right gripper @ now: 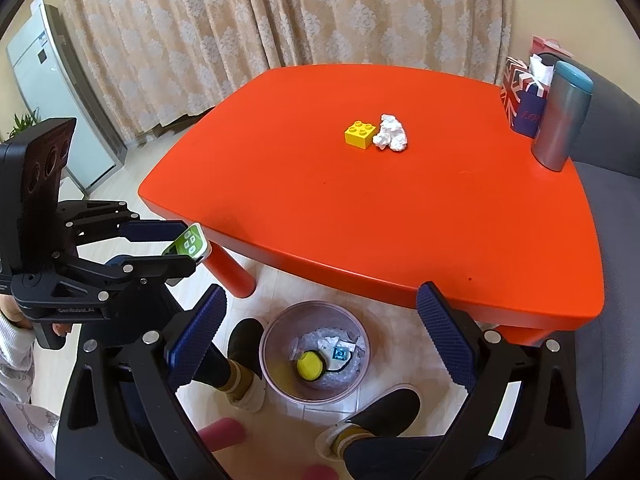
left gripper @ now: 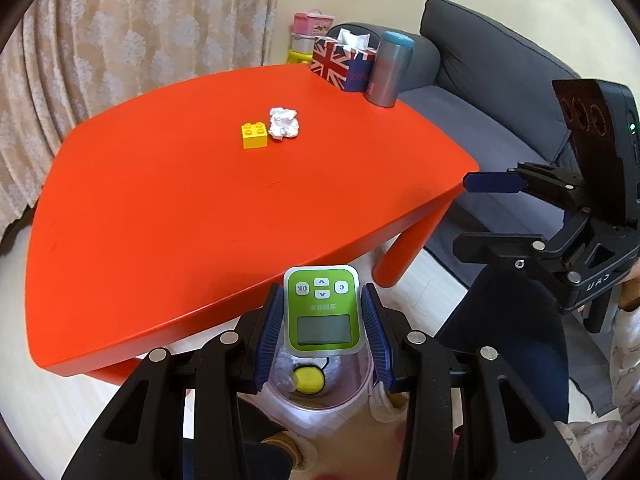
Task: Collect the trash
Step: 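Carry the timer and blue brick over the trash bin and release both, then move both grippers back and close the right on the white tissue ball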
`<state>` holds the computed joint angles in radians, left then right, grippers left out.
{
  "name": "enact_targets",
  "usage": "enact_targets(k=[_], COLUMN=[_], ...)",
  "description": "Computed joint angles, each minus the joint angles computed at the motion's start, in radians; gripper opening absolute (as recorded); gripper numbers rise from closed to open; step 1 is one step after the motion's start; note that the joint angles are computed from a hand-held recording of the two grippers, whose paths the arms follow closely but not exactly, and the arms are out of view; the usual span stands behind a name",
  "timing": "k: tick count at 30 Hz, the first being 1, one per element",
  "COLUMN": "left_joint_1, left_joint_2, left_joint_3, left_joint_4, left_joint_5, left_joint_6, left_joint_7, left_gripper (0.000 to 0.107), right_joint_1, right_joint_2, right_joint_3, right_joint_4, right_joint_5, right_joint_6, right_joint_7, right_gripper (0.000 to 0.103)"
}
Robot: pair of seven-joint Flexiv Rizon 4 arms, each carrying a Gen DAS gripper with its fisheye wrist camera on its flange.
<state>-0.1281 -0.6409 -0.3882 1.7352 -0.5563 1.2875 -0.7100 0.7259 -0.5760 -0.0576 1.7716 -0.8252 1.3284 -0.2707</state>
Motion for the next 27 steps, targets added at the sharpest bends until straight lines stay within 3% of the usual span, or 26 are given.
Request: enact_targets(k=[4, 6, 7, 12, 27], left_joint_1=[0.002, 0.008, 0.02, 0.005, 0.022], left_joint_2=[-0.001, -0.001, -0.002, -0.006, -0.009], left_joint_3=[-0.007, -0.02, -0.043, -0.018, -0.018], left_joint_4=[-0.003, 0.005, 0.018, 0.012, -0.002], left_joint_5=[0.001, -0.009, -0.025, 0.002, 0.055], left_joint_6=[-0.006, 0.017, 0.056, 0.085, 0.093], left_joint_7=[0.013, 0.023, 0.035, -0.007, -0.077], left_gripper=[0.044, 0.081, 0.088, 0.095, 0.095], right_joint_1=[0.004, 0.003, 0.001, -0.001, -0.011], right_joint_2=[0.007, 0.01, 0.01, 0.014, 0.009], right_joint_3=[-0.008, -0.011, -0.009, -0.009, 0.005], right_joint_4=[0.009, 0.012, 0.011, 0.014, -0.004], right_joint_5=[-0.01, -0.015, -0.016, -0.025, -0.016], right_joint_6=[0.004, 0.004, 0.003, 0.002, -0.012], right_joint_7=[0.01, 0.015, 0.014, 0.024, 0.011], right_gripper=[0.094, 0.094, 0.094, 0.095, 0.095])
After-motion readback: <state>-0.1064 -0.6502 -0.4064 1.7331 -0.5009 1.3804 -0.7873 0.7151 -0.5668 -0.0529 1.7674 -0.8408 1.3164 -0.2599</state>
